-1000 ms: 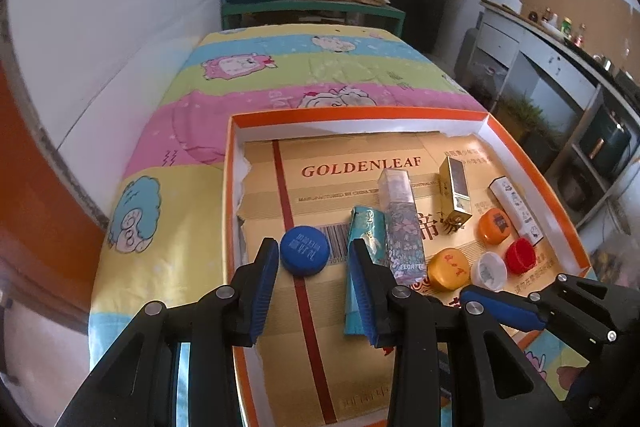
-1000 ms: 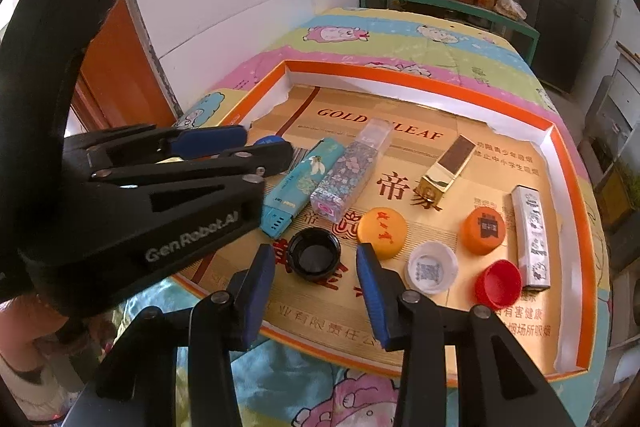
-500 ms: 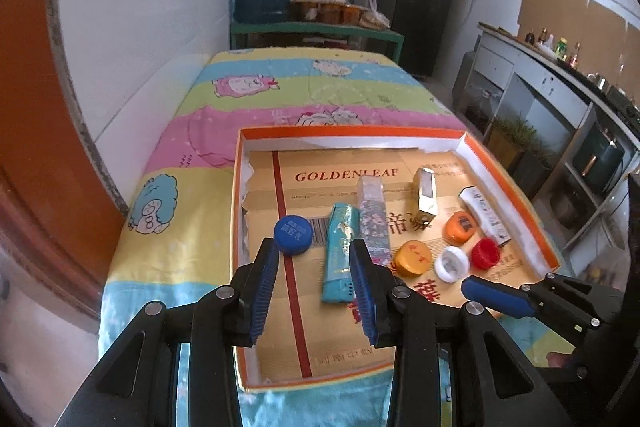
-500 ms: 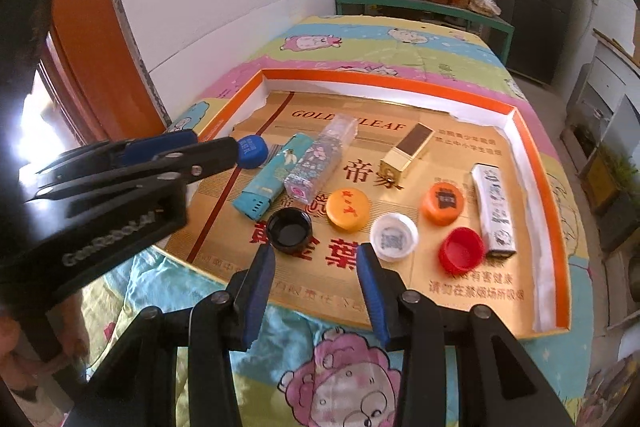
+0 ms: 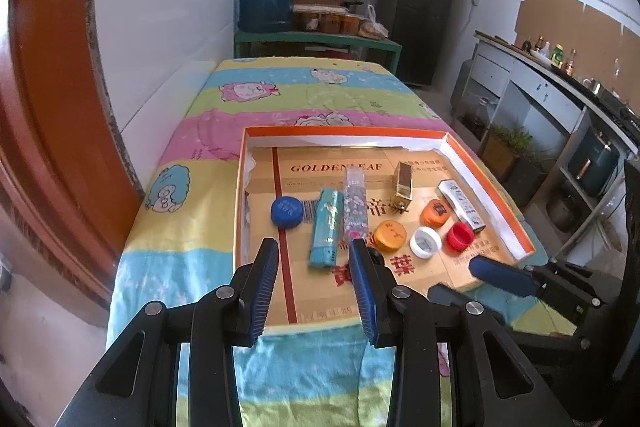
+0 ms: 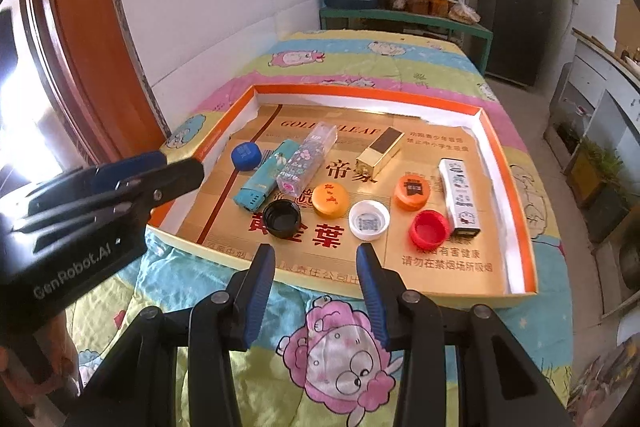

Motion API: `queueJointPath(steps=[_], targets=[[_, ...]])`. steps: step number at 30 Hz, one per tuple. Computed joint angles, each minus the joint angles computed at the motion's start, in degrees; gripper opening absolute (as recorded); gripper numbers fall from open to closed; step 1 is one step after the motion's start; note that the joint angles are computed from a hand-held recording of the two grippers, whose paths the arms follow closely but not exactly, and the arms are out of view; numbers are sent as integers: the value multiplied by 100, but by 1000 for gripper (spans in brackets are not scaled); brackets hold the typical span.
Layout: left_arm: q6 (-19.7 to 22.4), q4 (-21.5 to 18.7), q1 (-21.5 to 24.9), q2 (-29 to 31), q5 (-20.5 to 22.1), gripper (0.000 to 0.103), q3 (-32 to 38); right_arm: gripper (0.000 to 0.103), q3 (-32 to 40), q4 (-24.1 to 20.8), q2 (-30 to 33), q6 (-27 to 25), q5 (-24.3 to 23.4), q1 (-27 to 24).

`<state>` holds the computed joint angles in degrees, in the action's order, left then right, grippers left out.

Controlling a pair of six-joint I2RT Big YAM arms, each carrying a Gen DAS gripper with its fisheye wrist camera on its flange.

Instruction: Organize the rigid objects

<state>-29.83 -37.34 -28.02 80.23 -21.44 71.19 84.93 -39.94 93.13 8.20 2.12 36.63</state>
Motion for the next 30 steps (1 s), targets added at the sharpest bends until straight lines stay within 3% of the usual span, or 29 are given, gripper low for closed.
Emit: queueJointPath(steps=[5, 12, 20, 30], targets=[[-219, -37, -134, -192, -70, 38, -157, 42, -229, 173, -241, 172, 218, 26], [-262, -27, -615, -568, -850, 38, -394, 42, -563, 363, -624, 378, 490, 101], [-424, -83, -1056, -945, -957, 38, -589, 42, -1041, 560, -1236, 615, 869, 312], [-1108, -710, -1710, -1301, -1787, 38, -603, 42, -1601, 671, -1986, 1000, 1569, 616]])
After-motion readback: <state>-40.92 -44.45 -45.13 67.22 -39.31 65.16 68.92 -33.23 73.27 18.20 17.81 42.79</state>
